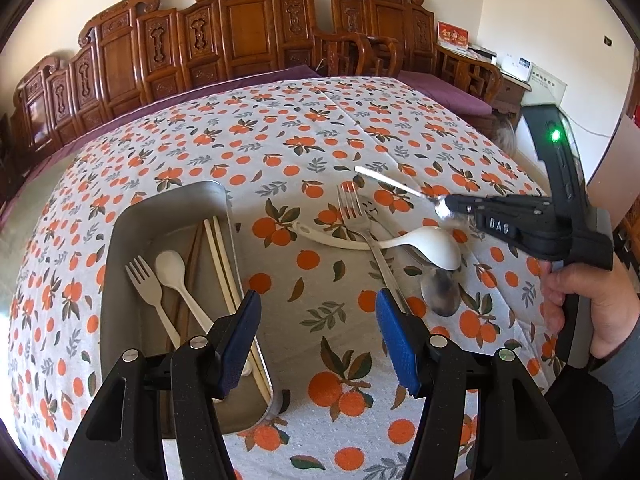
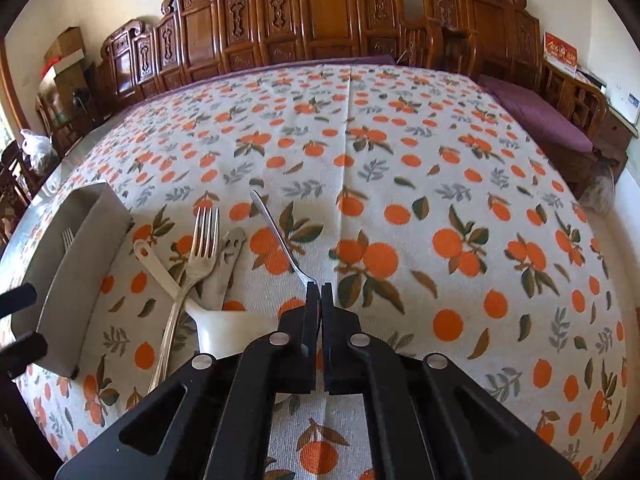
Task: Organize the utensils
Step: 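Return the right gripper to the pile and grasp a steel spoon, then grasp a steel fork with the left gripper while the right gripper holds the steel spoon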
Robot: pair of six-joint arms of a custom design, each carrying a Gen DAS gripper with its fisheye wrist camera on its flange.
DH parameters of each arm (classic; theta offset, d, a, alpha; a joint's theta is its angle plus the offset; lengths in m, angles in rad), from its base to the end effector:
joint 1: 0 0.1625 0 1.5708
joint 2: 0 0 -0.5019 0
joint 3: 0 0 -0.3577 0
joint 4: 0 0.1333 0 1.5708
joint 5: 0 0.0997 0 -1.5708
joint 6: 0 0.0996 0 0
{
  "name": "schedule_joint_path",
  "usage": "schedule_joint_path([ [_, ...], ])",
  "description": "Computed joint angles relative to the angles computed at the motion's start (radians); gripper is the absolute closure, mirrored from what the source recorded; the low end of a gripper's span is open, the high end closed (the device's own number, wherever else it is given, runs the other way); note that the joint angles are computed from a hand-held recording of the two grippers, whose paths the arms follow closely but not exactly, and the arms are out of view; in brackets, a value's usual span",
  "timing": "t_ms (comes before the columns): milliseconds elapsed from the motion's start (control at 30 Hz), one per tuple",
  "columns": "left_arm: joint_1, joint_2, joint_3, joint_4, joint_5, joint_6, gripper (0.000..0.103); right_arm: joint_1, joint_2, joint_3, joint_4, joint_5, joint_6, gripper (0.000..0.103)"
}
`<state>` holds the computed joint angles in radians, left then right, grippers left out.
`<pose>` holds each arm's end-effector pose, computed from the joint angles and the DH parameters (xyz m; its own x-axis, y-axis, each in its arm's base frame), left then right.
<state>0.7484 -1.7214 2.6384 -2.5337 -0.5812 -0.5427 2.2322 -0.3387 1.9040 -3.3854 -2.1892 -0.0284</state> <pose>-0.0317 -0.3250 0.3247 -0.7220 -0.0289 -0.6913 0.4194 0.7764 -0.4705 0.4232 -0.4208 -0.0825 -0.7136 -0.4092 0.5686 -0.6157 0.7534 -0.2307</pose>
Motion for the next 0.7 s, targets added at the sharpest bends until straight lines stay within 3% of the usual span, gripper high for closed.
schedule_joint_path([
  [233, -0.009, 0.042, 0.020, -0.049, -0.007, -0.003, 0.047, -0.004, -0.001, -0.001, -0.045, -0.007, -0.035, 0.101],
  [700, 0.063, 0.203, 0.019, -0.232, -0.061, 0.055, 0.047, -0.019, -0.002, -0.007, -0.051, 0.010, -0.075, 0.101],
])
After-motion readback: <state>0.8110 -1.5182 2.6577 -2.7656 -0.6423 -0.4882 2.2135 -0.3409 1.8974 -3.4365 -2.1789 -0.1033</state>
